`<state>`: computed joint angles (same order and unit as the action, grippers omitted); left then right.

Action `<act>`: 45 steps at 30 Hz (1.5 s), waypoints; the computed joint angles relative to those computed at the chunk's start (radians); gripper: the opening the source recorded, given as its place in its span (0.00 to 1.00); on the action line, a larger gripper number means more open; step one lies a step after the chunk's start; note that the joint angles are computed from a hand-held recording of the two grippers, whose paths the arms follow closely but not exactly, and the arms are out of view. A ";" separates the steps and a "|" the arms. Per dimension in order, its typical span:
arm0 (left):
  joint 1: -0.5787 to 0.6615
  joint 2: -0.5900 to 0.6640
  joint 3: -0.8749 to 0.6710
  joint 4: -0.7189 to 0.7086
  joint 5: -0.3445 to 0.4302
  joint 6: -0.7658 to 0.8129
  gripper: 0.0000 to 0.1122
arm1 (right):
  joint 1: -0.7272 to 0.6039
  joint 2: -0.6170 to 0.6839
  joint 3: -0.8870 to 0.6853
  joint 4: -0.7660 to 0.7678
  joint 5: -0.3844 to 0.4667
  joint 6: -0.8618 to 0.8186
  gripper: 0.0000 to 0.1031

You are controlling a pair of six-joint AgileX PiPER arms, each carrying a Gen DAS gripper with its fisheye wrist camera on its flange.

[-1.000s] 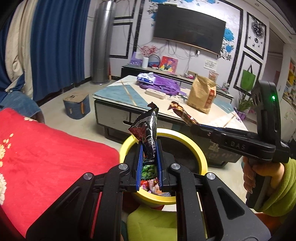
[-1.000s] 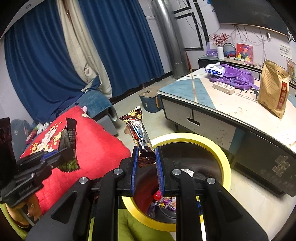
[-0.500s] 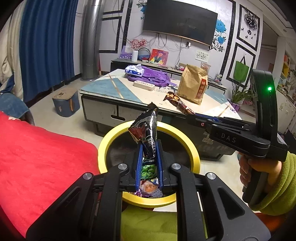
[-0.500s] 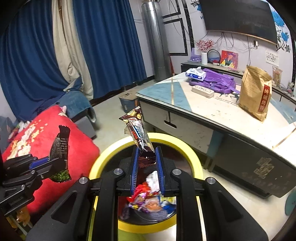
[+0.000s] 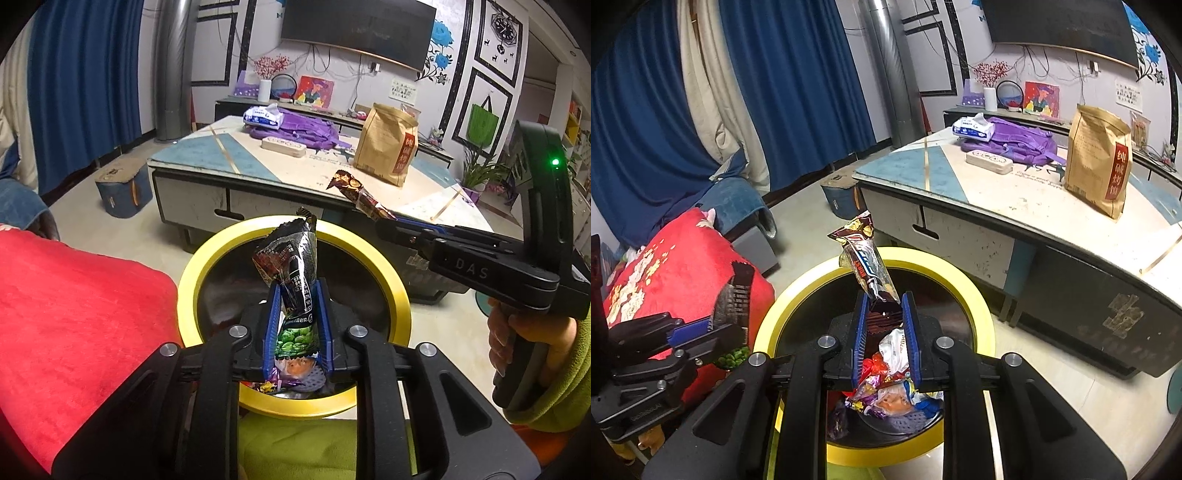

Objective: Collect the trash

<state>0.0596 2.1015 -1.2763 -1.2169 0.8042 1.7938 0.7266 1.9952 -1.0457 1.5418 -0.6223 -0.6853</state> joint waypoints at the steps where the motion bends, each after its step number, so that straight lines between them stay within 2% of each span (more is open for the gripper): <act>1: -0.005 0.003 -0.004 0.005 -0.002 -0.006 0.15 | -0.004 0.001 0.002 -0.006 0.008 0.009 0.20; 6: -0.020 0.021 -0.018 0.022 -0.024 -0.019 0.19 | -0.019 0.000 0.006 -0.023 0.025 0.030 0.28; 9: -0.023 0.021 -0.021 0.025 -0.036 -0.030 0.25 | -0.017 -0.005 0.014 -0.026 0.014 0.046 0.31; 15: -0.014 0.009 -0.022 0.047 -0.051 -0.078 0.54 | 0.003 -0.023 0.033 -0.007 -0.039 0.056 0.51; 17: -0.008 -0.002 -0.013 0.044 -0.068 -0.087 0.74 | 0.014 -0.028 0.034 0.016 -0.061 0.040 0.68; 19: -0.003 -0.006 -0.023 0.069 -0.074 -0.126 0.82 | 0.036 -0.035 0.029 0.048 -0.103 0.017 0.74; 21: 0.005 -0.013 -0.037 0.109 -0.080 -0.181 0.82 | 0.052 -0.044 0.027 0.061 -0.130 0.000 0.80; 23: 0.017 -0.024 -0.046 0.139 -0.093 -0.218 0.82 | 0.071 -0.050 0.016 0.083 -0.159 -0.024 0.91; 25: 0.034 -0.031 -0.053 0.152 -0.095 -0.233 0.82 | 0.096 -0.054 -0.004 0.102 -0.192 -0.055 0.93; 30: 0.099 -0.061 -0.057 0.138 -0.084 -0.239 0.82 | 0.143 -0.041 -0.093 0.150 -0.234 -0.166 0.94; 45: 0.362 -0.137 0.030 -0.067 -0.029 0.027 0.82 | 0.311 0.122 -0.406 0.188 -0.349 -0.310 0.94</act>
<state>0.4215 1.9648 -1.2462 -1.2835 0.7756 1.8208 1.0373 2.1173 -1.4517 1.7297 -0.9712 -0.9951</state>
